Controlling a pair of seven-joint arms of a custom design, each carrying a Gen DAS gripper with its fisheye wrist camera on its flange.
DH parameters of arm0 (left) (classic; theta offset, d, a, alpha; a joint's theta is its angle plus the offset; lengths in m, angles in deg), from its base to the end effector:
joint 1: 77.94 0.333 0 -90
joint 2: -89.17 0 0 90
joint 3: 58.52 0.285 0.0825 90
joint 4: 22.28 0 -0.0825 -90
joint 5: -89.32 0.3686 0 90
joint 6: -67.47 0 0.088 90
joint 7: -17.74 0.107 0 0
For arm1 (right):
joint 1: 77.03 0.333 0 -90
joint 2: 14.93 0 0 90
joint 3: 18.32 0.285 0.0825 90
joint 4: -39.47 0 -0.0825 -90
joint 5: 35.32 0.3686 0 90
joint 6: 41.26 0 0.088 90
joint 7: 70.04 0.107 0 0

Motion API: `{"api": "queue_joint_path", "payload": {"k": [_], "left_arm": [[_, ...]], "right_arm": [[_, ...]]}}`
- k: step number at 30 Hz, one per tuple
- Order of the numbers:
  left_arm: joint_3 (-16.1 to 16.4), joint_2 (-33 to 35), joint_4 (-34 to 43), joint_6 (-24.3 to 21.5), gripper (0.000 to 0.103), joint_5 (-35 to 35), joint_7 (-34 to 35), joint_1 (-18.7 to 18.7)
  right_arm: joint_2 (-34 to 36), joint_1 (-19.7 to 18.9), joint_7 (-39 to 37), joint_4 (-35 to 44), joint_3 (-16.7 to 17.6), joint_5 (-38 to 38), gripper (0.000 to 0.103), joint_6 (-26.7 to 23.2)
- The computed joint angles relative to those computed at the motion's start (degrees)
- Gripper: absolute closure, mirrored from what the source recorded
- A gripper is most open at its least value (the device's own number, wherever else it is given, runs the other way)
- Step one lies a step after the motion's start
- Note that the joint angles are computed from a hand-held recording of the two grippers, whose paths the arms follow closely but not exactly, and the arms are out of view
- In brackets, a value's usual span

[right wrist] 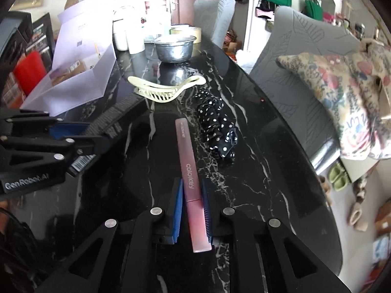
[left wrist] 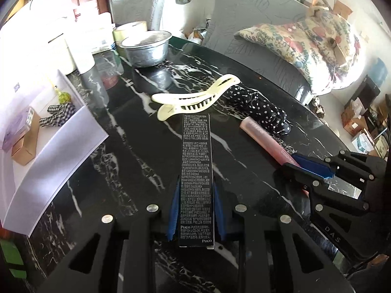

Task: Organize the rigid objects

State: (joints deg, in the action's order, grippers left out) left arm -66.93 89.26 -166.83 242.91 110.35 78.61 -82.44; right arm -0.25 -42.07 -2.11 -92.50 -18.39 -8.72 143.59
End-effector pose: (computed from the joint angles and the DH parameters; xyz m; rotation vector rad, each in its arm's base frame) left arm 0.4709 -0.1371 0.3151 -1.8688 2.0143 -0.6084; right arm 0.4762 0.2793 0.2900 -2.1894 1.2714 -0.4134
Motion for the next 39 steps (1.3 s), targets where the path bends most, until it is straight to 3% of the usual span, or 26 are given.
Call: {"api": "queue_joint_path", "payload": {"k": [2, 5, 8, 11, 14, 17, 24, 30, 39], "left_arm": [[0.1, -0.5, -0.6, 0.1, 0.078, -0.8, 0.4, 0.0], [0.4, -1.4, -1.7, 0.3, 0.078, -1.5, 0.6, -0.1], [0.8, -2.5, -2.9, 0.8, 0.078, -2.2, 0.5, -0.3], [0.9, -3.5, -3.7, 0.9, 0.078, 0.3, -2.1, 0.1], [1.5, -4.6, -4.7, 0.9, 0.078, 0.4, -2.5, -0.2], [1.4, -6.1, -6.0, 1.0, 0.078, 2.7, -5.3, 0.4], [0.3, -10.5, -9.4, -0.3, 0.078, 10.2, -15.1, 3.6], [0.0, -14.8, -12.8, -0.9, 0.078, 13.5, -20.7, 5.1], [-0.6, -21.6, -17.6, -2.4, 0.078, 15.0, -25.1, 6.0]], "right_arm": [[-0.1, -2.3, -2.2, 0.1, 2.7, 2.1, 0.090, -0.1], [-0.5, -0.7, -0.5, -0.4, 1.4, 0.8, 0.090, 0.2], [-1.2, -5.1, -2.6, -1.0, 6.5, 2.4, 0.090, 0.6], [-1.9, -4.3, -3.0, -1.5, 6.1, 2.7, 0.090, 0.7], [-2.5, -6.1, -4.4, -1.8, 8.5, 3.7, 0.090, 0.7], [-2.9, -4.4, -4.3, -1.9, 7.3, 3.4, 0.090, 0.3], [-2.9, -12.5, -11.7, -1.2, 17.7, 8.7, 0.090, 0.3], [-3.2, -13.5, -17.3, -0.4, 20.8, 13.0, 0.090, -0.4], [-4.4, -17.1, -33.2, 0.9, 28.4, 27.3, 0.090, -1.1]]}}
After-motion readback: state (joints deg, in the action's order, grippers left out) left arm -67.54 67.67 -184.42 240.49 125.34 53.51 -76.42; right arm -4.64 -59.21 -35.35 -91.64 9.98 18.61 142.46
